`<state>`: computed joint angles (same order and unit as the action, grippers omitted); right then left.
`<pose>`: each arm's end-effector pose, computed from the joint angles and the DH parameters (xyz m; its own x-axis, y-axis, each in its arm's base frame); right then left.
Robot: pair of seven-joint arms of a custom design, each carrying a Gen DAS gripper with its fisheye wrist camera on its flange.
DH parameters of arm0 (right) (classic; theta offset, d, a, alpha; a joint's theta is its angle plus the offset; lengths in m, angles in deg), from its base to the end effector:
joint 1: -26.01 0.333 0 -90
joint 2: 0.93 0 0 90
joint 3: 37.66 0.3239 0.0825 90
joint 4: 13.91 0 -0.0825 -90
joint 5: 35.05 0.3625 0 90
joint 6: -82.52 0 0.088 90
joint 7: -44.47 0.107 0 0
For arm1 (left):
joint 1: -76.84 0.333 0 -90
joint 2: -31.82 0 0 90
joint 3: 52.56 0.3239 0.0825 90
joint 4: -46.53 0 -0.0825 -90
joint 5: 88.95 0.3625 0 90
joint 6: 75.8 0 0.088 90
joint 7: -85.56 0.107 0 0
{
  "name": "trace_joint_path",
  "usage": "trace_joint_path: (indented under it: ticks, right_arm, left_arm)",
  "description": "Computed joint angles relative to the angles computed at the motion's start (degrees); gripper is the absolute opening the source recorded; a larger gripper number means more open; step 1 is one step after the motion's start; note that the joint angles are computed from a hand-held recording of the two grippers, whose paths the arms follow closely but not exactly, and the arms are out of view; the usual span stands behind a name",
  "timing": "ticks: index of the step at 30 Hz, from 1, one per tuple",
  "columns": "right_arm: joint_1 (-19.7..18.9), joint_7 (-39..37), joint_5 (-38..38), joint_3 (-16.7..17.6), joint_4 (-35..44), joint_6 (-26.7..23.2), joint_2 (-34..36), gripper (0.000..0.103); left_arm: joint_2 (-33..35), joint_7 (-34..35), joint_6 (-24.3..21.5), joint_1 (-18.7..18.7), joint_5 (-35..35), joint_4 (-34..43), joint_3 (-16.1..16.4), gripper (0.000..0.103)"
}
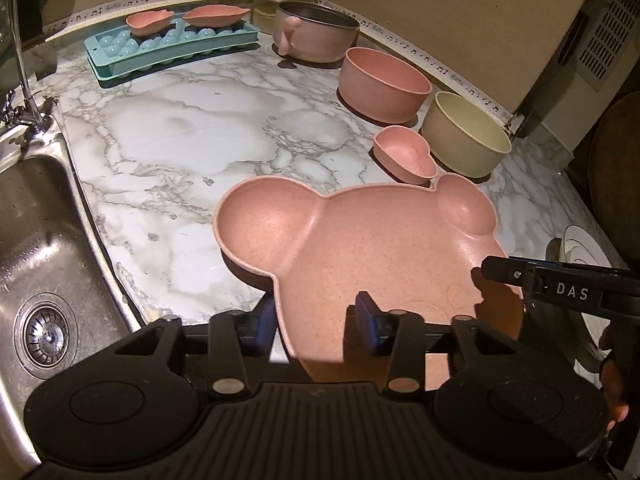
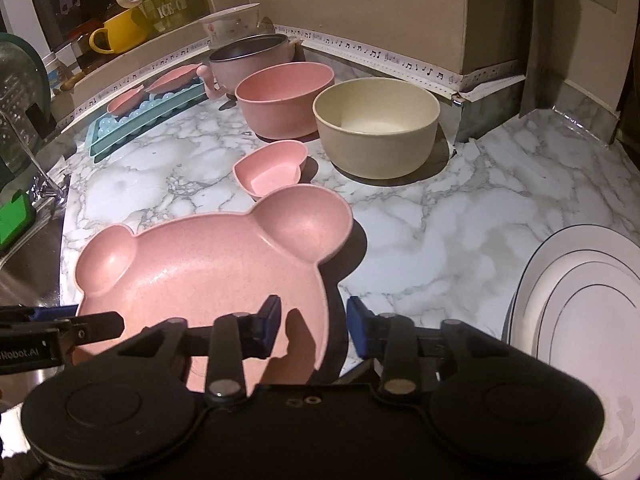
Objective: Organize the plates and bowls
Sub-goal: 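Close both grippers on the bear-shaped plate rim, then lift the bear-shaped plate with both grippers and carry it toward the white plates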
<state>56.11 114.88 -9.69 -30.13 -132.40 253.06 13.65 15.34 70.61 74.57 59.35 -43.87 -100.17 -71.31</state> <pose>0.5063 0.3467 0.4024 0.5758 -0.8043 -0.1468 -0.6924 -0.3841 -0.6108 0.3389 -0.2714 0.4123 0.4548 -0.8597 0.2325 -0.6639 -0.5013 -0.5550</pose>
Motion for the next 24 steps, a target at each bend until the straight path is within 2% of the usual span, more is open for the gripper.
trace_joint_path:
  ticks: [5,9,16,24]
  right_arm:
    - [-0.1,-0.7,0.4,0.2,0.3,-0.1,0.3,0.022]
    - [1.3,1.9,-2.3,-1.8,0.1,0.2,0.3,0.008]
    - [0.7,1.1,-3.7,-1.4,-1.5,1.0,-1.1,0.007]
    - [-2.6,-4.4,1.8,1.0,-4.2,1.5,-5.1,0.006]
  left_arm:
    - [-0.3,-1.0,0.1,0.3,-0.4,-0.5,0.2,0.029]
    - [-0.6,-0.9,-0.4,0.1,-1.0,-0.7,0.2,0.022]
    - [-0.7,-0.3,-1.8,-0.5,-1.7,0.1,-0.2,0.019]
    - [-0.3,1.6,-2.3,-1.0,-0.8,2.9,-0.5,0.019]
